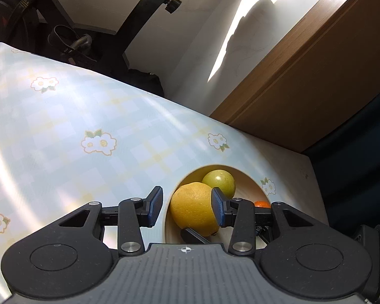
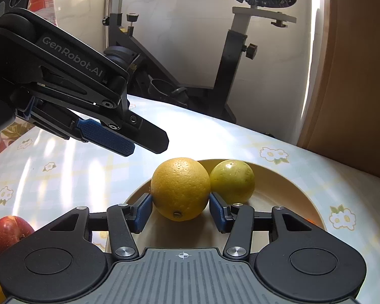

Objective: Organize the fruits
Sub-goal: 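Carry the grapefruit onto the plate with the left tool and open it, then reach the left tool to a pale yellow citrus while the right tool grasps a tangerine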

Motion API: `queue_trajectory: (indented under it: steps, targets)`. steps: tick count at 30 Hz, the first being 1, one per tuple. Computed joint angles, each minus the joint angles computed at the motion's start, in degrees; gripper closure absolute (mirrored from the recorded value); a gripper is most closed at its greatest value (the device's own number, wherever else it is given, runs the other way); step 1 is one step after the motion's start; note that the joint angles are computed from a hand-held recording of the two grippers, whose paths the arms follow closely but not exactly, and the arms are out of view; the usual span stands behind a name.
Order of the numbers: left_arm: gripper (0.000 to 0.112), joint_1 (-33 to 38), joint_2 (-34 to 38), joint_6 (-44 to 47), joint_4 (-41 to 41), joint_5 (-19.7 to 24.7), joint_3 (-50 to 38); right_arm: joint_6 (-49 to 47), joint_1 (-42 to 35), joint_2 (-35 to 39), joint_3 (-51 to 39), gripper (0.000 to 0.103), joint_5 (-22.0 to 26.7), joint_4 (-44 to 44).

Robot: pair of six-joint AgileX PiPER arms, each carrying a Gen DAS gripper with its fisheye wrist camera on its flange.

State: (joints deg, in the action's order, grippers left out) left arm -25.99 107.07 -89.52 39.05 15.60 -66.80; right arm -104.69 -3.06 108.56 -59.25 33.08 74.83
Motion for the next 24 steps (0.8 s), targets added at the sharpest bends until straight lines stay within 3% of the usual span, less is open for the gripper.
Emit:
queue_trajectory:
  steps: [3, 10, 18, 24]
  targets:
    - [0.069, -0.7, -1.0, -3.1, 2.9, 2.0, 0.4, -1.3, 0.3, -2.4, 2.1, 0.053, -1.5, 1.4]
    - [0.068, -4.6, -5.2, -6.8, 8.3, 9.2, 2.1, -1.8, -4.2, -8.7, 6.6, 0.052, 1.4, 2.6]
    - [0.068, -11.7, -11.5, -13.5, 16.2, 19.3, 6.9, -3.4, -13.2, -15.5, 12.9, 0.053, 5.1, 1.9]
    - [0.067, -16.9, -14.2, -12.6, 17.0, 25.9, 9.0, -3.1, -21.2, -22.1, 19.7, 0.053, 9.6, 1.4]
